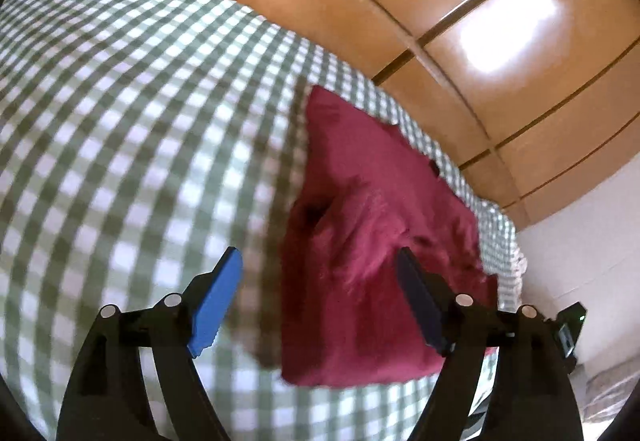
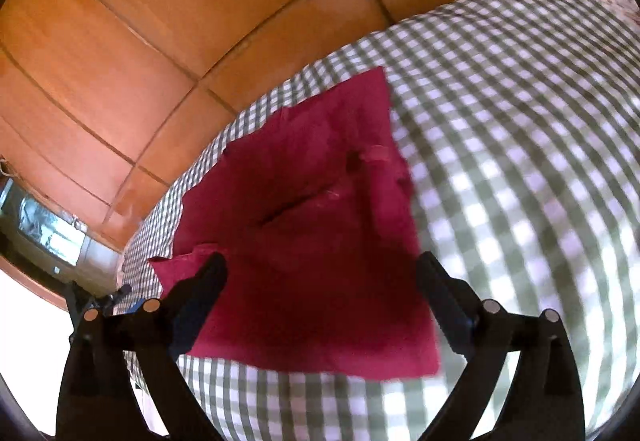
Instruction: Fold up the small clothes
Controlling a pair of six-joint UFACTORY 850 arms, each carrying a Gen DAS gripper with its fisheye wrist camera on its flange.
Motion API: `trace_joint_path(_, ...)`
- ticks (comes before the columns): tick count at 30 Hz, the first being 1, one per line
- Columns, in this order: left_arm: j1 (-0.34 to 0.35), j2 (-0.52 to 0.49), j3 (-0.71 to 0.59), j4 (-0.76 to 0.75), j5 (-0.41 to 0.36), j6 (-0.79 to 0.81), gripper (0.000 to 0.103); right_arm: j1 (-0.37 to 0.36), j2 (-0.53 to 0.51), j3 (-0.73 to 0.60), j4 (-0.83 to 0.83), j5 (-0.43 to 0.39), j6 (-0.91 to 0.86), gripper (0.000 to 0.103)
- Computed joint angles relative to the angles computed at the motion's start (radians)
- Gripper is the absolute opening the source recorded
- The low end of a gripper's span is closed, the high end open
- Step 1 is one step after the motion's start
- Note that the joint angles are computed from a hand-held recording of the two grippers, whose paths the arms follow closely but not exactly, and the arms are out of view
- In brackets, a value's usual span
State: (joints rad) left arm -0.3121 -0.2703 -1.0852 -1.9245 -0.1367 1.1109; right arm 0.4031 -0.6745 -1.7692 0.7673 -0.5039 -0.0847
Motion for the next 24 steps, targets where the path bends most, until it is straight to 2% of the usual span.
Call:
trace_joint_path(2, -0.008, 0.019, 0.040, 0.009, -0.008, 0.021, 0.077, 0.001, 0.031, 0.049, -0.043, 0.007, 0.030, 0.096)
trace_joint_path(4, -0.020, 0.018, 0.060, -0.053, -0.022, 0.106, 0.077, 0.009, 0.052, 0.095, -0.100, 0.003, 0.064, 0.095)
trace_joint_path(7, -0.042, 0.005, 0.071, -0.040, -0.050, 0.121, 0.073, 0.025, 0.029, 0.091, -0.172, 0.001, 0.115, 0.084)
trace_joint_path(10, -0.064, -0.021, 0.047, -0.005, -0.051, 0.111, 0.053, 0.049, -0.013, 0.045, -0.252, 0.009, 0.165, 0.065)
trace_joint_path(12, -0.070, -0.042, 0.020, 0.093, -0.034, 0.026, 0.025, 0.065, -0.044, -0.004, -0.363, -0.007, 0.254, 0.048)
trace_joint_path(13, -0.073, -0.049, 0.010, 0.133, -0.021, -0.012, 0.019, 0.067, -0.054, -0.020, -0.372, -0.016, 0.253, 0.041)
trace_joint_path(14, -0.073, -0.048, 0.010, 0.135, -0.020, -0.012, 0.017, 0.064, -0.056, -0.026, -0.339, -0.029, 0.223, 0.032)
trace_joint_path(15, -0.074, -0.043, 0.016, 0.107, -0.019, 0.018, 0.014, 0.062, -0.051, -0.018, -0.325, -0.026, 0.204, 0.027)
trace_joint_path(19, -0.085, 0.000, 0.068, -0.057, -0.029, 0.197, 0.012, 0.054, 0.012, 0.056, -0.221, -0.021, 0.083, 0.023)
trace_joint_path(24, -0.104, 0.064, 0.156, -0.128, -0.064, 0.248, 0.012, 0.050, 0.101, 0.165, -0.191, -0.040, 0.034, 0.022)
